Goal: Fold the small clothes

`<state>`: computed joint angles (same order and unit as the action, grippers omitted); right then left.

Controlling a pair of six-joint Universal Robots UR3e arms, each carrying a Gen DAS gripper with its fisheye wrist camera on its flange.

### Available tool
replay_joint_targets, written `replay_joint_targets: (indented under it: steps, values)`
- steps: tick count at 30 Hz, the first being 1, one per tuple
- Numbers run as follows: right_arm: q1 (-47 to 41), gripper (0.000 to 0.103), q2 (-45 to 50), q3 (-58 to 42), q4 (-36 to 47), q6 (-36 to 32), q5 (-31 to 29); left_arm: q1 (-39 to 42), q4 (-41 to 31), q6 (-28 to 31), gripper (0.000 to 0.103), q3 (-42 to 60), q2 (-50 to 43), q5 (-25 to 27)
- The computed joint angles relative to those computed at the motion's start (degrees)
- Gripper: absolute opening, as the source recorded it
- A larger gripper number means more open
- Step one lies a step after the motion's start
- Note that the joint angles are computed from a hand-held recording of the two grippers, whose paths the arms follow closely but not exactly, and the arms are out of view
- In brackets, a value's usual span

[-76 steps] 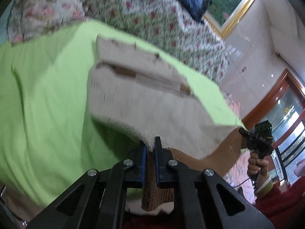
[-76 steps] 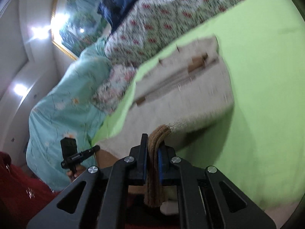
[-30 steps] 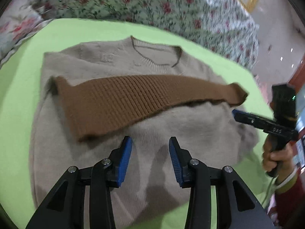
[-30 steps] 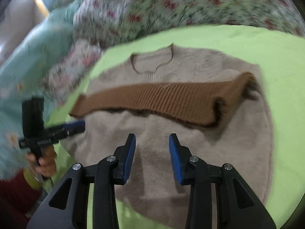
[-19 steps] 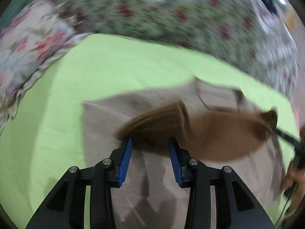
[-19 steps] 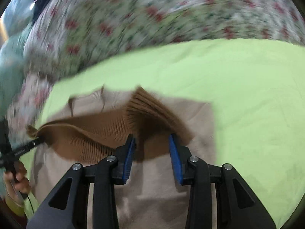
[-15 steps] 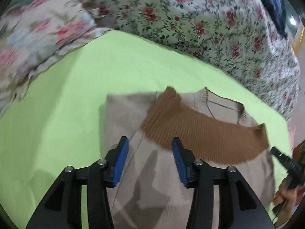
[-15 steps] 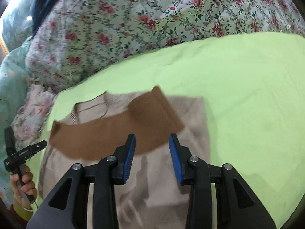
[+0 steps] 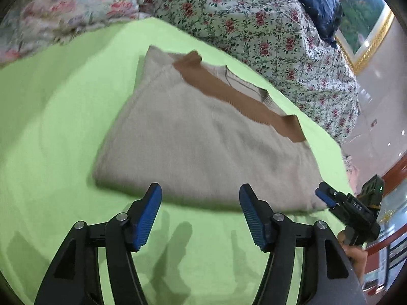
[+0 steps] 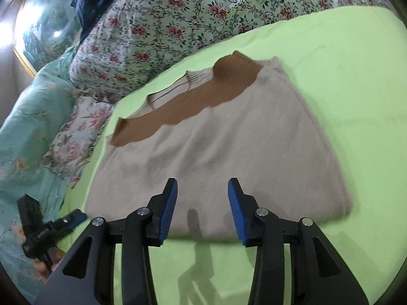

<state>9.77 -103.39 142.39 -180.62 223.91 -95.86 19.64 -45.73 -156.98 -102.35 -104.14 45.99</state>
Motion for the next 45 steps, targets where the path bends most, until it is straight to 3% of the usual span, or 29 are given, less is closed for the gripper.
replay_joint_targets:
  steps: [5,10,16,20,21,24,26,27,34,41,42,44,45]
  values:
    - [5.47,0.046,3.13,-0.83,-2.16,3.3,-1.57,0.96,0.34,-2.5,0.068,-2.96,-1.62,-0.45]
    - [7.01,0.046,3.46,-1.76,-2.51,3.07,-1.7,1.24,8.98,-10.64,0.073,-3.24,-6.13,-3.37]
    - [5.71,0.046,2.99,-1.02,-3.33,2.72,-0.5,-1.69,16.46,-23.7,0.073,7.78,-16.16,-1.03]
    - [1.82,0.046,1.12,0.21,-2.48,0.91,2.34,-4.64,17.13,-27.33,0.068,15.13,-20.4,3.41]
    - [0.43,0.046,0.28,0.57,-1.96,0.18,3.42,-5.32,16.99,-27.48,0.065,16.68,-21.13,4.57]
    - [-3.59,0.046,-2.03,1.46,-0.91,-2.01,6.08,-6.45,15.74,-27.1,0.043,19.86,-22.56,5.77]
    - [-6.75,0.046,-3.87,1.8,0.65,-3.84,8.26,-6.75,15.22,-26.22,0.017,20.68,-22.75,5.62]
    - [-8.37,0.046,-4.74,2.1,1.24,-4.63,9.54,-7.14,15.34,-25.49,0.012,21.01,-22.5,5.92]
    - [-18.61,0.046,-9.97,3.31,6.38,-10.19,19.46,-10.49,20.57,-20.65,0.007,16.65,-15.31,7.56]
    - [-30.43,0.047,-9.58,2.07,10.2,-16.85,38.16,-20.31,20.44,-13.69,0.007,17.76,-12.59,10.72]
    - [-31.69,0.048,-7.55,1.14,9.74,-17.72,41.23,-22.48,20.01,-12.8,0.007,18.76,-13.36,11.88]
    - [-32.02,0.067,0.73,-4.2,8.98,-18.51,46.43,-24.56,19.89,-11.42,0.007,19.13,-14.26,13.3]
    - [-31.04,0.071,5.07,-7.2,7.67,-18.22,47.42,-26.03,19.66,-10.73,0.007,20.0,-15.34,14.63]
